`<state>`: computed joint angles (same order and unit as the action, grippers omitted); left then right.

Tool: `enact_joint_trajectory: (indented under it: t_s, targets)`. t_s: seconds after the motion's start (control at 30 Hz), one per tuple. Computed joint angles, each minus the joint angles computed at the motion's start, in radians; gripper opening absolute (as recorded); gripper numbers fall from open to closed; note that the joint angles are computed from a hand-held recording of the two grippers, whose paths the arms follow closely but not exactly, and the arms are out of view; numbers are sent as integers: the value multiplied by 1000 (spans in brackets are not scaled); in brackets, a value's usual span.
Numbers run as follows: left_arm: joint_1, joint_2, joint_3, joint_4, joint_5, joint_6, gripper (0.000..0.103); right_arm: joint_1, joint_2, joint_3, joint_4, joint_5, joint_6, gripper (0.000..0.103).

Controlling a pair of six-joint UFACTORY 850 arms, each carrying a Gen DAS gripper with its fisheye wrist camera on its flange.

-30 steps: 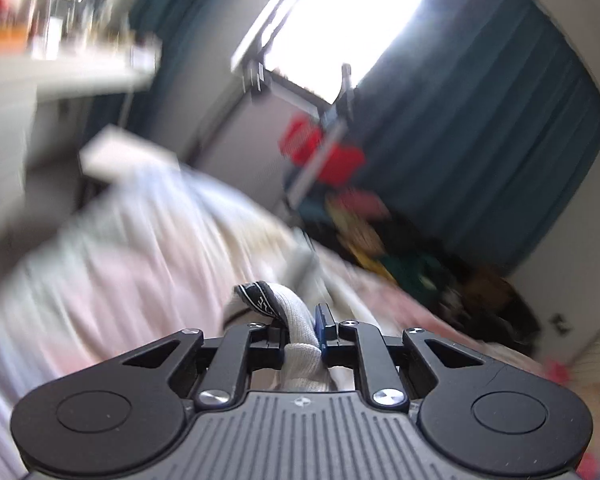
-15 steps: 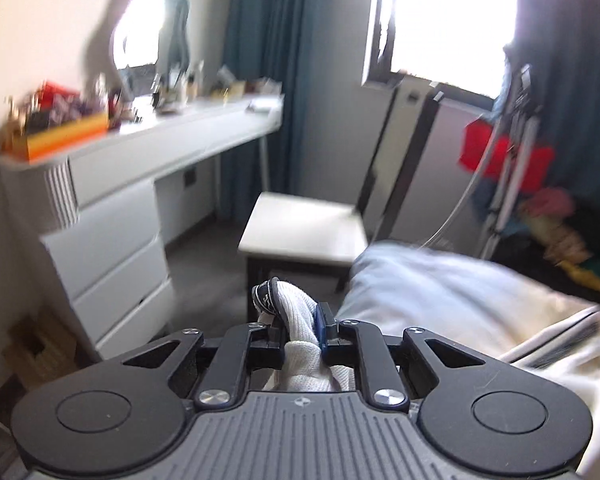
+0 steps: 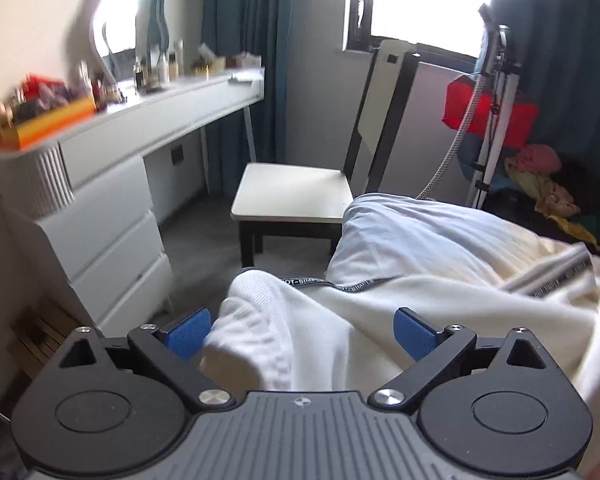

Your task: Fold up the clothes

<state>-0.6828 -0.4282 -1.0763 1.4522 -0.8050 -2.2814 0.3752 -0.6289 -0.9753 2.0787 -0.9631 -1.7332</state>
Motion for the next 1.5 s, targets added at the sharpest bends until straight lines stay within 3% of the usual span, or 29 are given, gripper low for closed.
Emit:
enact_joint_trajectory:
  t_s: [0.27, 0.33, 0.43, 0.5, 0.63, 0.83, 0.97, 1.2, 1.3, 1.5]
  targets:
    - [-300, 43, 9, -11, -195, -140, 102, -102, 372, 311, 189, 36, -415, 83]
    - [-375, 32, -10, 21, -211, -211, 102, -146, 463, 367, 222, 37, -477, 83]
    - [-478, -22, -82, 38, -242, -291, 102, -253, 592, 459, 223, 16, -540, 83]
    - [-540, -84, -163, 13, -302, -257, 102, -317, 655, 498, 220, 10, -578, 83]
    - [-621, -203, -310, 17, -394, -221, 102, -425, 688, 545, 251, -31, -696, 83]
    - [-678, -351, -461, 0, -509, -192, 102, -597, 644, 588, 266, -80, -875, 83]
    - [-692, -425, -519, -15, -546, -172, 102, -661, 551, 613, 296, -150, -1012, 83]
    - [-688, -440, -498, -37, -455, -233, 103, -677, 470, 600, 266, -152, -992, 83]
    - [-656, -416, -444, 27, -353, -247, 103, -680, 475, 589, 264, -147, -952, 83]
    - [-562, -473, -535, -7, -234, -32, 103, -706, 443, 562, 264, -129, -915, 83]
